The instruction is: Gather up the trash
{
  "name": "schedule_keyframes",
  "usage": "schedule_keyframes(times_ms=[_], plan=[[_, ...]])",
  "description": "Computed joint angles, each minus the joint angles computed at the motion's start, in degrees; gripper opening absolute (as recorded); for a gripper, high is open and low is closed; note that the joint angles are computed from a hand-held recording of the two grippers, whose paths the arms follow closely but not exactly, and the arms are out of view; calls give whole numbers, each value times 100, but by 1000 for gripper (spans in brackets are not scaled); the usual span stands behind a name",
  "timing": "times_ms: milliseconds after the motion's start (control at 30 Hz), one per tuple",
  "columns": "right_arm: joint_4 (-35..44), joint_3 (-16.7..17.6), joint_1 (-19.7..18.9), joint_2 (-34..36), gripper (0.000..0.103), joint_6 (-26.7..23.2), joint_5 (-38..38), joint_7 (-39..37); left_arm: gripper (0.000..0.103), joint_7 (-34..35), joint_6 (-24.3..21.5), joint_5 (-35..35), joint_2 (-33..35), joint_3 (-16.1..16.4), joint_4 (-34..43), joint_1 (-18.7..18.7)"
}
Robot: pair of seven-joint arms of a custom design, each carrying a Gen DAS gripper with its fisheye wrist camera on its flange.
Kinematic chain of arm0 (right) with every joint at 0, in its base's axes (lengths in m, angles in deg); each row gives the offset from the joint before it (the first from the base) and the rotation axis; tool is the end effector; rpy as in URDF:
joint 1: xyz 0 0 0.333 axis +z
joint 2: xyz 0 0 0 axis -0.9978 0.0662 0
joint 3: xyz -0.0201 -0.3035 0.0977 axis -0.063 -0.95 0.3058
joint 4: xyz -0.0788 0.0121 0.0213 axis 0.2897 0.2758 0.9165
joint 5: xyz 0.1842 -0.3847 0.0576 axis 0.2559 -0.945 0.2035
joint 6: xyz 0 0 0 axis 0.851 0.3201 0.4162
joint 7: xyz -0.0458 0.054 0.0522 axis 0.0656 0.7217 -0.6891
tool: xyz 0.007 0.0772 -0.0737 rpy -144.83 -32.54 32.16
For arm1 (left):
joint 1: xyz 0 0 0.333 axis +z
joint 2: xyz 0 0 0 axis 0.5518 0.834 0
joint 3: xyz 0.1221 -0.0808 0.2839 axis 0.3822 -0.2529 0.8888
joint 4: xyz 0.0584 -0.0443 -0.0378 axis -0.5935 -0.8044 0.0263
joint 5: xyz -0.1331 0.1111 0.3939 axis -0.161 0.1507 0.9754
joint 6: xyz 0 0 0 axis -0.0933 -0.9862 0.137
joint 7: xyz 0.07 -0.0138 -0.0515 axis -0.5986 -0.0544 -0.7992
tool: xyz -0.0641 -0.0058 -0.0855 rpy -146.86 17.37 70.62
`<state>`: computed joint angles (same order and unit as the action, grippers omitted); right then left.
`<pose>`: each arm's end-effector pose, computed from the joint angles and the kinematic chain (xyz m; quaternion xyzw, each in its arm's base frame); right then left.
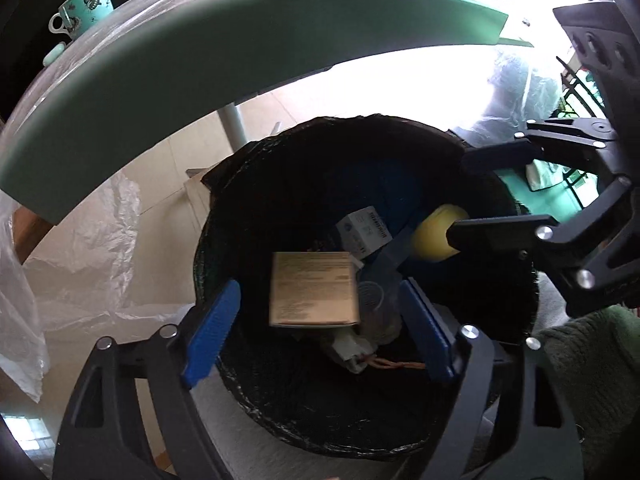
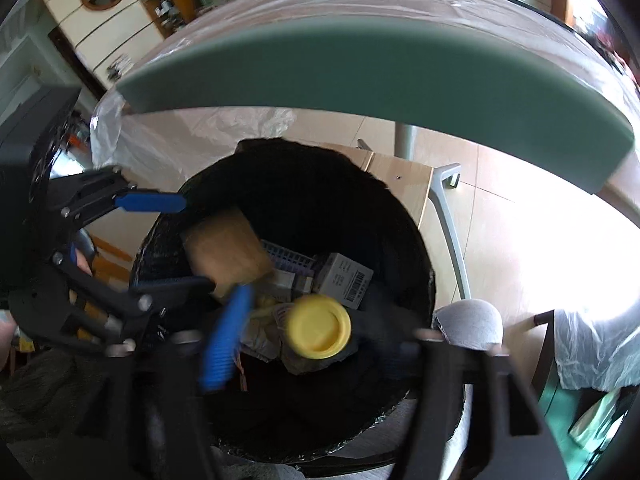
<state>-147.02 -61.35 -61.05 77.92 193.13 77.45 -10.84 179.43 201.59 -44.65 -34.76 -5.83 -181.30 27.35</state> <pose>0.4828 0.3502 0.3450 -0.8504 0.4578 0.0196 0.2586 0.5058 -0.1295 0.3580 -0.5589 0.8065 -0.1694 0.0923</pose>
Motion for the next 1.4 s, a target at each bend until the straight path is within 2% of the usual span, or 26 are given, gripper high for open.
schedule_keyframes(times_ms=[100,233,300,333,367,400,433,467,500,533,567,600,633,667,700,767,900,967,1067,1167,1400], plan=[[-71,-29,-18,-147,75,-22,56,19,85,31,-145,-85,-62,36,28,1],[-186,-150,30,-626,79,-101,364,-343,85,506,-347,-772,-592,219,1,-128],[-218,-291,133,-937,87,130,858,-882,85,996,-302,-1300,-937,411,-7,-249],[-152,-379,177,-1017,95,368,993,-1016,86,1125,-179,-1449,-1071,462,35,-256],[-40,-464,212,-1006,99,544,1078,-1087,88,1152,6,-1506,-1120,478,121,-212],[121,-548,229,-941,99,688,1192,-1176,98,1158,168,-1541,-1097,493,216,-166],[328,-606,189,-818,99,804,1116,-1059,101,1170,496,-1608,-987,523,381,-117],[658,-653,80,-563,99,946,687,-574,101,1055,810,-1540,-829,482,540,0],[933,-680,-17,-337,99,1010,322,-189,101,838,1017,-1345,-671,444,680,108],[1243,-716,-112,-70,99,1040,-83,219,101,514,1205,-1074,-313,325,1014,378],[1694,-867,-138,330,99,1007,-775,859,101,211,1233,-776,-64,268,1239,539],[2045,-984,-139,636,99,951,-1187,1224,101,-344,1247,-224,318,189,1597,774],[2412,-1131,-100,951,99,859,-1604,1578,101,-669,1238,116,594,205,1862,844],[2892,-1469,74,1349,99,675,-2244,2211,101,-987,1163,487,888,263,2151,879],[3220,-1606,125,1615,99,557,-2521,2508,101,-1439,986,970,1269,377,2556,869],[3957,-1663,39,2179,99,240,-2812,2783,101,-1919,774,1409,1783,588,3122,745],[5089,-1557,-178,3009,99,-223,-3138,3208,101,-2034,334,1361,2503,724,4011,758],[5627,-1527,-265,3377,99,-498,-3321,3397,101,-1940,226,1218,2680,724,4191,841],[6357,-1422,-369,3860,99,-1037,-3614,3529,101,-2108,15,1334,2944,857,4541,753],[6546,-1273,-497,4015,99,-1301,-3849,3625,101,-2171,-144,1281,3144,856,4797,784],[6656,-1234,-544,4104,99,-1428,-4178,3992,101,-2639,-410,1616,3458,1071,5173,608]])
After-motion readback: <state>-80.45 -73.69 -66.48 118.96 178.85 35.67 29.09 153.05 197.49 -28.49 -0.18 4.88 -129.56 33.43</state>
